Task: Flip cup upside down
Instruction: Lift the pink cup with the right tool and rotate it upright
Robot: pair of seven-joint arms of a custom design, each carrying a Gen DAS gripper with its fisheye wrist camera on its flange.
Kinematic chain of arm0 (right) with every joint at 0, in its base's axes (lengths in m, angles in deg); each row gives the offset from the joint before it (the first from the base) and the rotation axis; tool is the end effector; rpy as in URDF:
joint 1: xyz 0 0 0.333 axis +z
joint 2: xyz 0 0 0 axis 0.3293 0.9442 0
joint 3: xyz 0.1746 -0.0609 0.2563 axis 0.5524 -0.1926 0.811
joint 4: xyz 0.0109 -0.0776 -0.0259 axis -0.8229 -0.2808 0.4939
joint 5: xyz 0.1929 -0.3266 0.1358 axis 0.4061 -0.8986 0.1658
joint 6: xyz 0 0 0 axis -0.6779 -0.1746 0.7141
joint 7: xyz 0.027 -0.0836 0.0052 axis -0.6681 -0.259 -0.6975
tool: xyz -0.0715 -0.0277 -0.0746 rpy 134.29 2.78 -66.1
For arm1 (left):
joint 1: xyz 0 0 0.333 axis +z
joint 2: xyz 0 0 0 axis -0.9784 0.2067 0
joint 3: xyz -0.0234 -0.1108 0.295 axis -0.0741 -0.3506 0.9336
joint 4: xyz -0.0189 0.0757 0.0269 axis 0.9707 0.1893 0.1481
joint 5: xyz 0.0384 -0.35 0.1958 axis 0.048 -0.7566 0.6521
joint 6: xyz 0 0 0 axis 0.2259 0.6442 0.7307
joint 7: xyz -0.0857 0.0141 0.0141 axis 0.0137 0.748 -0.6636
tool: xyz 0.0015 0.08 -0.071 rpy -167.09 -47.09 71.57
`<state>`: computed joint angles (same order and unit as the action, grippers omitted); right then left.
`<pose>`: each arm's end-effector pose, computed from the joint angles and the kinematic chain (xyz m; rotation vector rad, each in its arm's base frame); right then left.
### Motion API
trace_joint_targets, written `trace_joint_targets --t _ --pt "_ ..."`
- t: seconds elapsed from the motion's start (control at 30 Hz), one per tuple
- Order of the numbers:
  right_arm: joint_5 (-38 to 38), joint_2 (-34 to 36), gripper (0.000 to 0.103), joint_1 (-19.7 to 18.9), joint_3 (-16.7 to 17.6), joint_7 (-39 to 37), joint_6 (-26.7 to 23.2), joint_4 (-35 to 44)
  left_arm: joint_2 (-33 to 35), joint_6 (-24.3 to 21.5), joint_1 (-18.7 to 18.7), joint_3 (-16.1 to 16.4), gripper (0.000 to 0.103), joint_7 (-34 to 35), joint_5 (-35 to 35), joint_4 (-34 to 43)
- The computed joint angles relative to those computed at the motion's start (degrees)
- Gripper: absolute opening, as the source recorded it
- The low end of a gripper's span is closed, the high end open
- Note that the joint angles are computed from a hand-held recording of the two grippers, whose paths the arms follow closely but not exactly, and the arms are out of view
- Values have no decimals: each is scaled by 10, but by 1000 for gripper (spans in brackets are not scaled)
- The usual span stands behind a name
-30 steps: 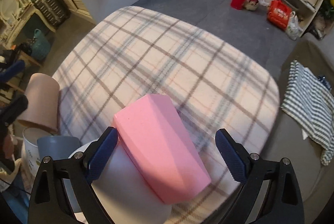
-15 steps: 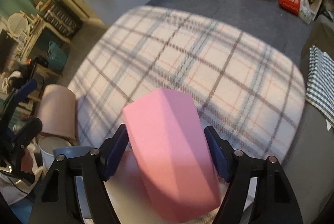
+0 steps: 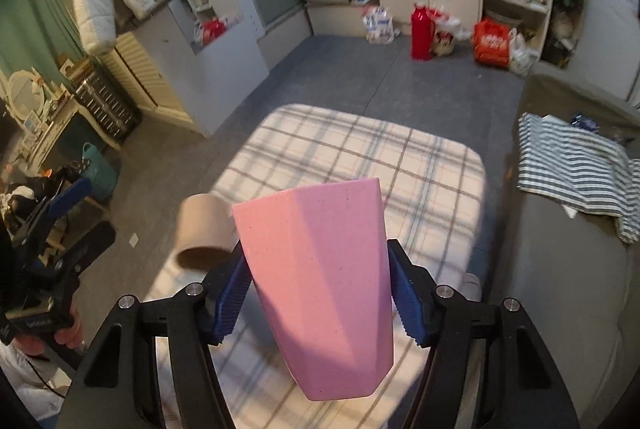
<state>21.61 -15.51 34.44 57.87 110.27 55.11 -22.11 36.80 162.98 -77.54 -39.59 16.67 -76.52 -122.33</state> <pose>0.6974 0.1937 0.5767 -1.8157 1.7793 -0.3359 0.6869 -0.1445 0.5709 -1.4536 2.0007 -1.0447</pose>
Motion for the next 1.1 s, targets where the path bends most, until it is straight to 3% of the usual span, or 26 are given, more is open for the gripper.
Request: trace_joint_targets --t 0.13,0.33,0.47,0.6,0.67,0.77,1.1 --pt "-111 -91 64 58 -10 124 20 -103 -78 30 22 -11 103 67 -71 -86" --pt "-227 -168 64 90 30 339 43 -230 -156 31 5 22 103 179 -185 -195" --pt "-289 -170 64 101 53 463 56 -272 -175 28 -18 55 103 203 -202 -243" --pt "-335 -150 64 112 57 567 77 -294 -169 14 -31 76 103 161 -186 -270" --pt "-333 -139 64 117 56 573 78 -294 -167 2 -33 81 103 185 -215 -277" --pt "-339 -120 64 128 52 580 48 -279 -166 32 -34 82 103 180 -196 -298" --pt "-299 -73 64 135 31 563 32 -255 -129 39 -14 80 103 125 -124 -286"
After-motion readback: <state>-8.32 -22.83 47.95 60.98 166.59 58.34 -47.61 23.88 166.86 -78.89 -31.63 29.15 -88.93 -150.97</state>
